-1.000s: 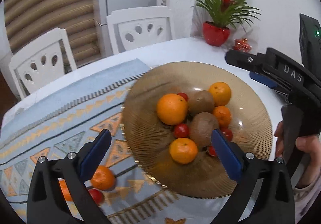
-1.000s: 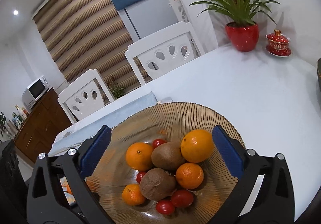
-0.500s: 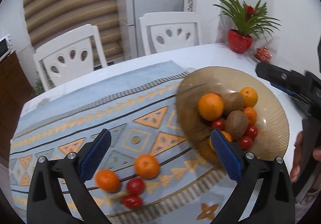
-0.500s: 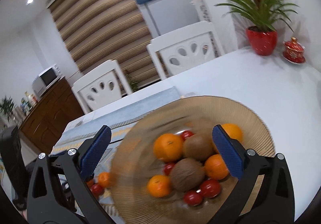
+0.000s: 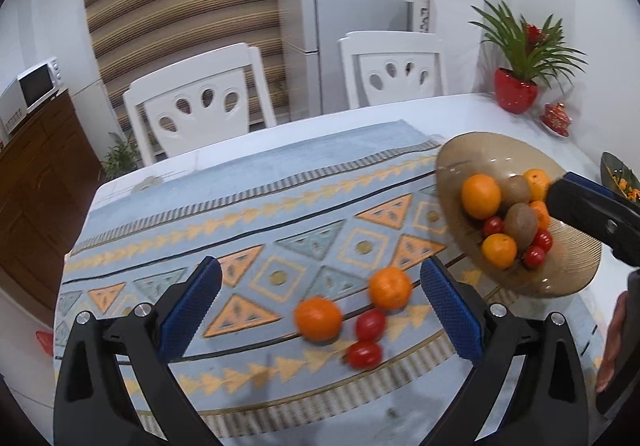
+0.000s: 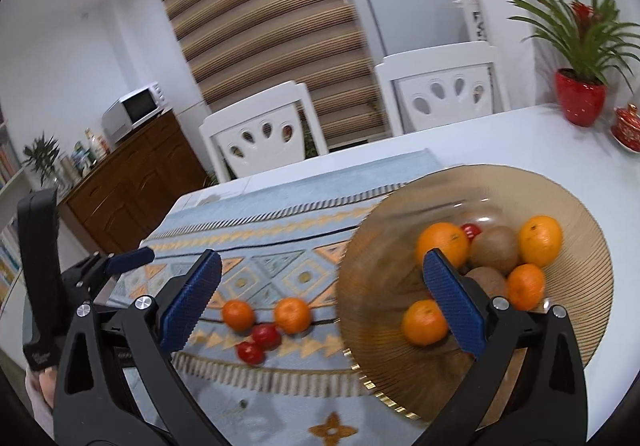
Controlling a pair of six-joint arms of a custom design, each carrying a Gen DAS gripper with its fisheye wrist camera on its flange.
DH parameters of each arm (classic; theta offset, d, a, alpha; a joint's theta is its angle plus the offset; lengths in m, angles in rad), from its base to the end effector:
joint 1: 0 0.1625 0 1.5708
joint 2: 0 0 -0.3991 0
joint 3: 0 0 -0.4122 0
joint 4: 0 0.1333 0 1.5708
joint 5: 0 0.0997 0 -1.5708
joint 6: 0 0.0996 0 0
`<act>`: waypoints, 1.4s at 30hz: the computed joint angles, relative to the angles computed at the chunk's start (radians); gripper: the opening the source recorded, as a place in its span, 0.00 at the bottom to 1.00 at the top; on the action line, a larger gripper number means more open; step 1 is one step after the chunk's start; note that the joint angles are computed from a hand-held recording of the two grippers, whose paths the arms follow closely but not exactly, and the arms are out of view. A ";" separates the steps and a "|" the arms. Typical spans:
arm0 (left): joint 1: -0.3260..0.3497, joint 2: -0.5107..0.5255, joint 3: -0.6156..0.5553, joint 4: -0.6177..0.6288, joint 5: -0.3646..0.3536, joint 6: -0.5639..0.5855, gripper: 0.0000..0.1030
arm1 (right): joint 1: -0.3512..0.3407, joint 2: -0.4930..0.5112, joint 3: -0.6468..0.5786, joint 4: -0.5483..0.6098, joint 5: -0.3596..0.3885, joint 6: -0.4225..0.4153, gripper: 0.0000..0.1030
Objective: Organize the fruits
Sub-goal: 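Withdraw both grippers from the bowl back over the fruit row, then grasp a tangerine with the left gripper while the right gripper grasps a cherry tomato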
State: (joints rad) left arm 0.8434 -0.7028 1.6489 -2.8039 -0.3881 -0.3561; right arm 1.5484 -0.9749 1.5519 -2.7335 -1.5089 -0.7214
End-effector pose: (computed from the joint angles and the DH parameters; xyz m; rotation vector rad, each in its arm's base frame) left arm -0.2650 -0.6368 0.0782 0.1845 2.0690 -0.9719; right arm 0.1236 -0.7104 0.2402 1.0069 -2.6845 0.8376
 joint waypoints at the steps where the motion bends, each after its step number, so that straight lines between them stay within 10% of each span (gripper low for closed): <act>1: 0.004 -0.014 0.015 0.017 0.007 -0.019 0.95 | 0.003 -0.005 0.014 0.002 -0.001 -0.008 0.97; 21: 0.135 -0.066 0.122 -0.079 -0.178 0.003 0.95 | 0.043 0.048 0.195 -0.051 -0.214 -0.234 0.97; 42: 0.191 0.039 0.033 -0.115 -0.231 0.172 0.95 | 0.039 0.191 0.122 -0.105 -0.324 -0.206 0.97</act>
State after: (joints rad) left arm 1.0339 -0.6633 1.6819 -2.9188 -0.6194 -0.1843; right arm 1.5869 -0.7837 1.6743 -2.8385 -1.8331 -0.9271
